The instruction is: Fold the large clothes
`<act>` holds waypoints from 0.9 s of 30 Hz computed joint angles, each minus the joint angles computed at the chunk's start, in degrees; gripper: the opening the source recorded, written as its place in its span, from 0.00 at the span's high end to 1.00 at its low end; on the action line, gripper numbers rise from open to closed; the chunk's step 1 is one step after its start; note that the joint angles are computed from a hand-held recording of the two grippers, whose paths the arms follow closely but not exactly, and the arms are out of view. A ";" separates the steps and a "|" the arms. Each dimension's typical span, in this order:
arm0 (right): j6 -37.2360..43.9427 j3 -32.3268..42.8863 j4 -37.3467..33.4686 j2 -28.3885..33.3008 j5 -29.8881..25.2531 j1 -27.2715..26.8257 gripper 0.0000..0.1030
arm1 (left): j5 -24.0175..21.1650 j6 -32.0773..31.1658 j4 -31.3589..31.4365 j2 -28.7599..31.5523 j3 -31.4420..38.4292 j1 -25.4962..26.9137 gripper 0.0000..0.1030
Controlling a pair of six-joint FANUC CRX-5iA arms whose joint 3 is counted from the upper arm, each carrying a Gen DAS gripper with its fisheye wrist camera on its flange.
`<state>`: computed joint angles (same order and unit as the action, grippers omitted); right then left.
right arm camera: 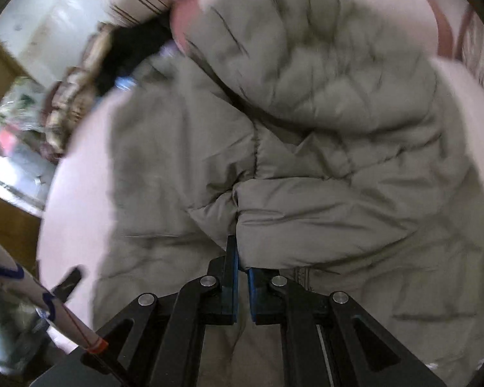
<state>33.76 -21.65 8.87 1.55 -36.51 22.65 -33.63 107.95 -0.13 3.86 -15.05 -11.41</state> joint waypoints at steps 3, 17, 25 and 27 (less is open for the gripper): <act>0.61 2.87 0.88 4.84 -0.17 -1.05 0.94 | -0.22 1.29 -2.14 -0.93 -0.60 0.23 0.32; 0.16 -3.93 8.88 -10.93 -1.63 0.80 0.51 | -0.89 2.17 -4.04 -0.97 -0.11 -0.81 0.32; -8.37 3.25 23.11 -2.18 -4.68 -5.45 0.50 | -2.17 4.06 -6.88 0.52 2.10 -2.57 0.32; -6.74 7.82 20.63 3.08 -6.71 -6.92 0.50 | -2.76 3.57 -6.58 1.40 2.80 -2.69 0.32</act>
<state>27.03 -13.84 29.51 4.62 -43.22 15.73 -36.39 111.51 -6.71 5.26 -12.26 -14.10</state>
